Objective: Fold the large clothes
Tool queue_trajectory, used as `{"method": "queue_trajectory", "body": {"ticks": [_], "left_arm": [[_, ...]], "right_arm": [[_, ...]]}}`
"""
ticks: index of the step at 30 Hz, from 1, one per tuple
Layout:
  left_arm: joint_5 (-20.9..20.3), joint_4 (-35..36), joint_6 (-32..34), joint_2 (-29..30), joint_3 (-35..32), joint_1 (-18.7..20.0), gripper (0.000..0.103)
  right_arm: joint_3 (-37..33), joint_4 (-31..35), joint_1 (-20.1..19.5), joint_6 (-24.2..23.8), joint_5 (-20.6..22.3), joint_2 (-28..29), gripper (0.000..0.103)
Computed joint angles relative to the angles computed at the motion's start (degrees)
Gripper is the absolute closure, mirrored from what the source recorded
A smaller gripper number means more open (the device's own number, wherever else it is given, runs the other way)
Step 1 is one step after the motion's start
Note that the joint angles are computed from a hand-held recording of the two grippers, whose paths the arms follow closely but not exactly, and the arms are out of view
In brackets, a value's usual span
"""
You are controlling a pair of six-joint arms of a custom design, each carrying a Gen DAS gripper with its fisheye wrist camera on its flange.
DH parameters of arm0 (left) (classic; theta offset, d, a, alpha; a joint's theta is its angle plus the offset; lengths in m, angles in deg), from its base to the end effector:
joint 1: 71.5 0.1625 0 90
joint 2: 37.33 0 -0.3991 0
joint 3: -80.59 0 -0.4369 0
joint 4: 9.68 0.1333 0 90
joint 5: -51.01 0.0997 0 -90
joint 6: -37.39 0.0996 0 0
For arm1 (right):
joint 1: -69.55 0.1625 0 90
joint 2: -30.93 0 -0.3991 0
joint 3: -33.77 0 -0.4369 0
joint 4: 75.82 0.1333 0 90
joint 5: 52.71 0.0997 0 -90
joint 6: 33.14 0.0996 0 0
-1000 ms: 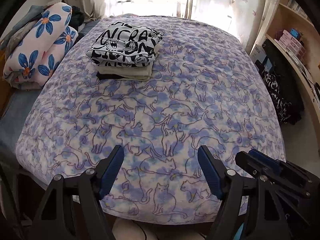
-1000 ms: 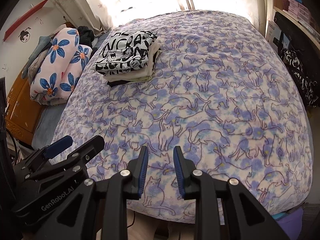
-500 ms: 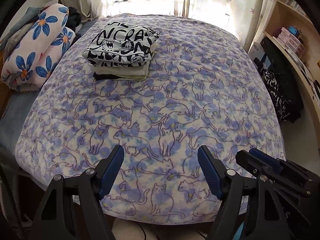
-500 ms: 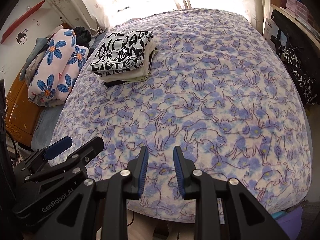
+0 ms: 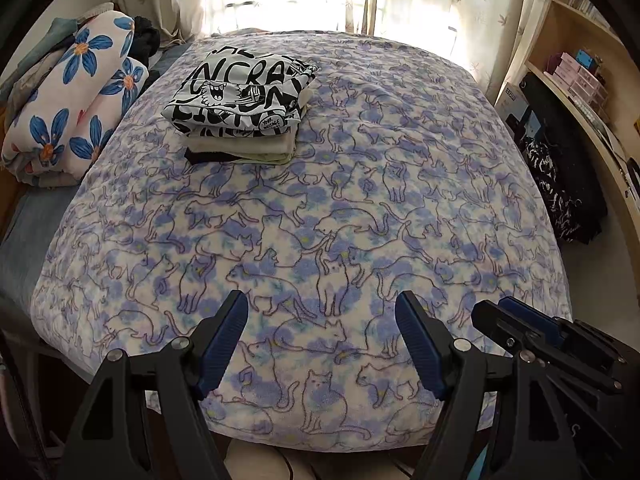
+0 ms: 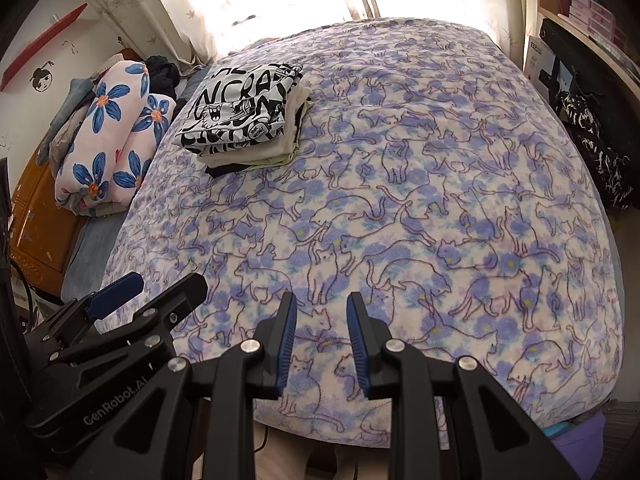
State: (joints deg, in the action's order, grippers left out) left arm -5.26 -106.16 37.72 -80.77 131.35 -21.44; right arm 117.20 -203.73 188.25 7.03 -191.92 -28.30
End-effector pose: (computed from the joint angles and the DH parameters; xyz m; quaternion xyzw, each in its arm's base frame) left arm -0.3828 -0.7510 0.2970 0.3314 0.8977 -0.0917 0.2753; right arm 0.3941 -0.5993 0.2867 -0.1397 -0.8932 0.3233 0.2796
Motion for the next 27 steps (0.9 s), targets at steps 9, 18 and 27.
{"method": "queue_trajectory", "body": {"ticks": [9, 18, 27], "left_arm": [[0.10, -0.07, -0.22, 0.13, 0.05, -0.10, 0.028], [0.27, -0.25, -0.52, 0.19, 0.19, -0.24, 0.028], [0.29, -0.11, -0.71, 0.25, 0.12, -0.23, 0.028]], "right_arm": [[0.01, 0.10, -0.12, -0.27, 0.10, -0.17, 0.077], [-0.05, 0.04, -0.32, -0.79, 0.40, -0.30, 0.077], [-0.17, 0.26, -0.46, -0.83, 0.46, -0.34, 0.077]]}}
